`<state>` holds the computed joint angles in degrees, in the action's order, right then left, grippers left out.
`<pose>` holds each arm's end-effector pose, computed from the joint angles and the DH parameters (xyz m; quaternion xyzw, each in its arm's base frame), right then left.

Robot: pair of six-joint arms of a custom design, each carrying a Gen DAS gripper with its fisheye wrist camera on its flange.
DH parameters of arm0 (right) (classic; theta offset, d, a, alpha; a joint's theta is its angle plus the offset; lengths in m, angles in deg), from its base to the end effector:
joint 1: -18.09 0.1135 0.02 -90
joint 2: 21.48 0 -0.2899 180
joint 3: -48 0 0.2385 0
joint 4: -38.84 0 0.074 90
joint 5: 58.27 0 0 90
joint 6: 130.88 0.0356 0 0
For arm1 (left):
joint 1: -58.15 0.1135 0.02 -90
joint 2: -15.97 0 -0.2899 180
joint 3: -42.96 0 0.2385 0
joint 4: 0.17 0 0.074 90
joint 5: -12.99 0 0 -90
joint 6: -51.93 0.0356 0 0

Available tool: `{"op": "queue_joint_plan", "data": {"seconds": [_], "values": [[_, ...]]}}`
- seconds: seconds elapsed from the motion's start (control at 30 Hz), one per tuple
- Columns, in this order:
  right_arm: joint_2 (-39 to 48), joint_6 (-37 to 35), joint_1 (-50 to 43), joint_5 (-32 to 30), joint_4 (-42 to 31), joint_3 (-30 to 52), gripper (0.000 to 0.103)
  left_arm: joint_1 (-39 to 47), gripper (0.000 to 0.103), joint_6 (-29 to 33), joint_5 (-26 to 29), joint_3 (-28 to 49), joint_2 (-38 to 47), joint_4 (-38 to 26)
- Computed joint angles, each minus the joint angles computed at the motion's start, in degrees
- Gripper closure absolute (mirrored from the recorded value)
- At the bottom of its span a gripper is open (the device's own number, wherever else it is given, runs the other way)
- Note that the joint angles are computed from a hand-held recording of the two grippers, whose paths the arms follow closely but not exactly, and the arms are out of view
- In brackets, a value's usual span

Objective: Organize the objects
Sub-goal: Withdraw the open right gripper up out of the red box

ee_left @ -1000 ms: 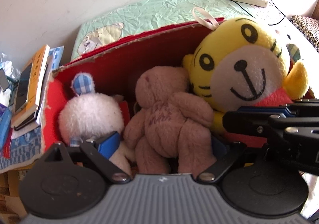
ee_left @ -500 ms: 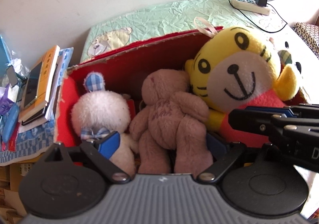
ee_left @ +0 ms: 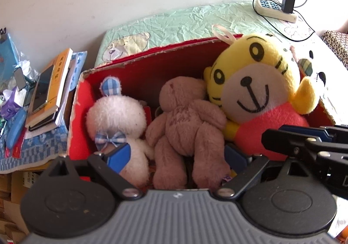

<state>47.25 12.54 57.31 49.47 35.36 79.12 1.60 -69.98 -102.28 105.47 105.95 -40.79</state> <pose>0.1503 0.1086 0.1672 0.1745 0.8846 0.1989 0.3840 0.1621 -0.2178 0.1949 0.1638 0.9448 0.0245 0.2827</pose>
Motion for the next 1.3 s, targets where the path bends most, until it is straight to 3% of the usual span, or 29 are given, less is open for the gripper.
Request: {"op": "queue_joint_plan", "data": {"seconds": [0.57,1.3], "values": [[3.05,2.84,6.00,7.58,3.09,-0.32,0.065,-0.98,0.009,-1.49,-2.74,-0.15,-2.58,-2.40],[3.04,5.48,11.57,15.20,2.40,-0.74,0.065,-2.55,0.009,-3.93,-4.12,-2.11,-5.98,-3.40]]}}
